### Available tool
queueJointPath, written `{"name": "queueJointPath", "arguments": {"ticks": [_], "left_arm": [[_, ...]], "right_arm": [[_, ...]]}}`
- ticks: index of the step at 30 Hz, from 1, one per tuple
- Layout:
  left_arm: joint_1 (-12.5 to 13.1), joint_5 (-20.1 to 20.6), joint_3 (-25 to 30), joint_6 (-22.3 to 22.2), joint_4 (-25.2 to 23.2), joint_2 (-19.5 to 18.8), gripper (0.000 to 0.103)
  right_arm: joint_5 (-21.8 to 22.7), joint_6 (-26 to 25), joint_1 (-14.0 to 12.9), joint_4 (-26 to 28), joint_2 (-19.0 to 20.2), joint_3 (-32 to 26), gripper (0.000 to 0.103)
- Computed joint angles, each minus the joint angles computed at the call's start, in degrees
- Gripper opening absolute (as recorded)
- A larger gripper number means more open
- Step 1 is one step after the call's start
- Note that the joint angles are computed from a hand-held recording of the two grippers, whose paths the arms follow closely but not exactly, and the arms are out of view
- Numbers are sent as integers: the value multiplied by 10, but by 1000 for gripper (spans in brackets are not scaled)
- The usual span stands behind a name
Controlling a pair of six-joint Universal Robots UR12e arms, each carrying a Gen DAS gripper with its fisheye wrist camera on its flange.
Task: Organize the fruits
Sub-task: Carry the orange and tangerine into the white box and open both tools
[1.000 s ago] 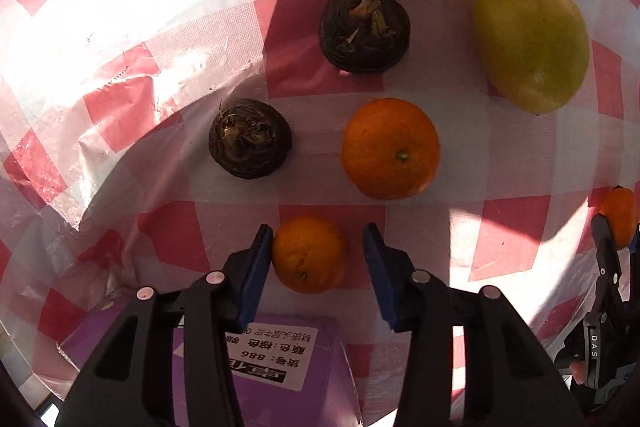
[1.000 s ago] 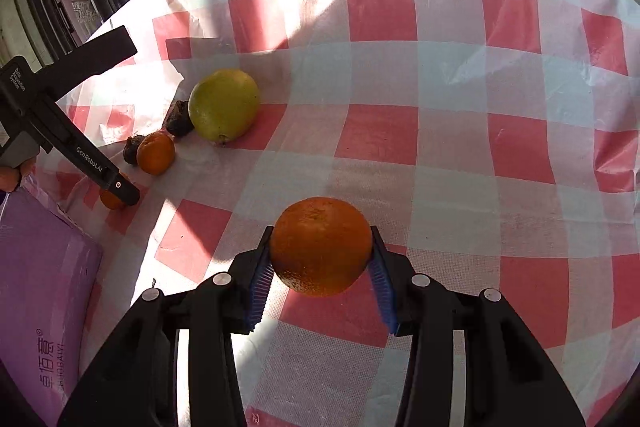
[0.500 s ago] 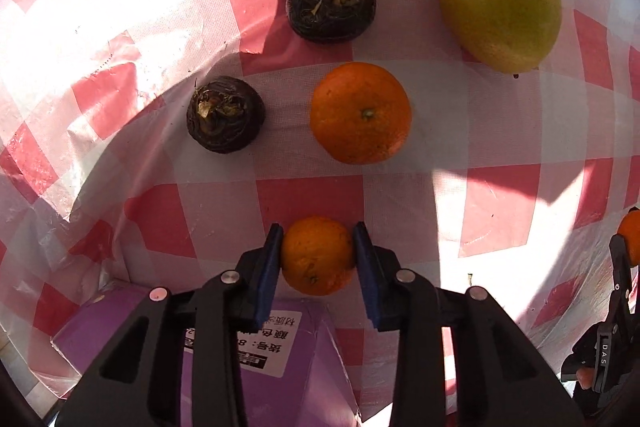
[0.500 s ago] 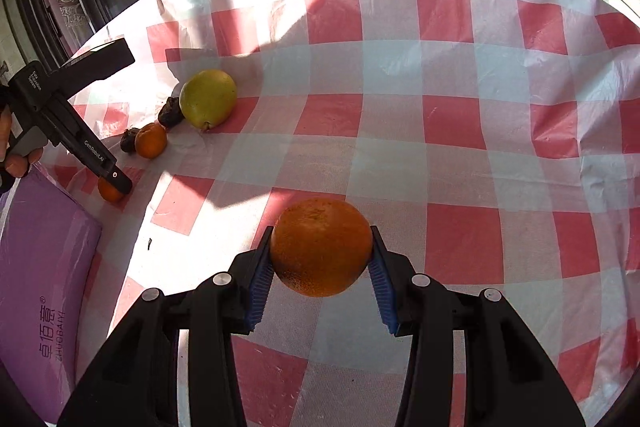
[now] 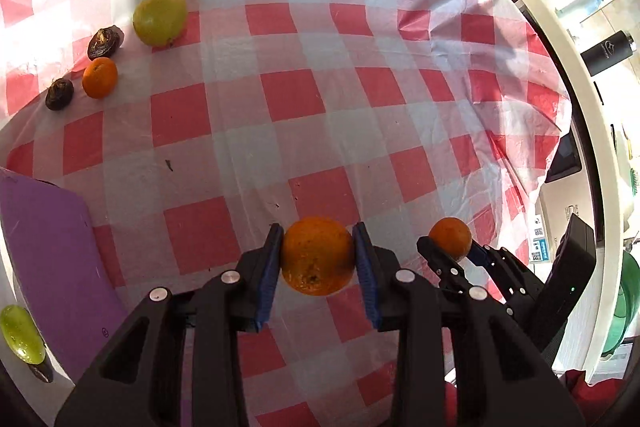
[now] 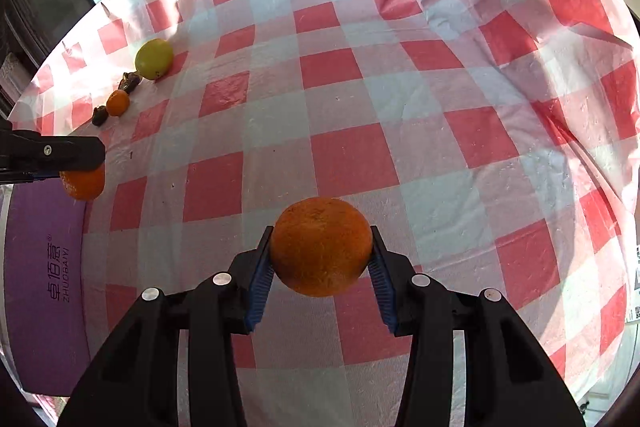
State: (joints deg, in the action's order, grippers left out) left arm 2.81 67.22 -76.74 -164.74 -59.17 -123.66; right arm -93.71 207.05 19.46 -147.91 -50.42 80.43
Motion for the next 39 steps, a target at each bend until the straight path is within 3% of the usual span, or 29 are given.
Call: {"name": "queueJointPath", "arguments": {"ticks": [2, 5, 8, 12, 16, 21, 25, 32, 39], "left_arm": [[4, -19, -56, 12, 61, 28, 35], [32, -86, -110, -5, 146, 58, 35], [56, -103, -145, -43, 250, 78, 35], [90, -81, -165, -85, 348, 92, 35], [119, -25, -188, -110, 394, 102, 36], [153, 24, -200, -121, 377, 95, 36], [165, 42, -200, -112, 346, 86, 36], [154, 69, -177, -67, 301, 63, 36], [143, 100, -120, -11, 240, 23, 36]], "right_arm": [[-15, 8, 6, -7, -13, 15, 44], [-22, -1, 18, -35, -26, 20, 44], [-20, -55, 34, -67, -25, -3, 44], [26, -151, 58, -86, -6, -62, 44], [87, -252, 83, -64, 27, -133, 44], [133, -373, 107, 12, 57, -199, 44], [144, -412, 120, 98, 84, -250, 44], [89, -452, 141, 266, 159, -385, 44], [41, -487, 157, 418, 225, -512, 44]]}}
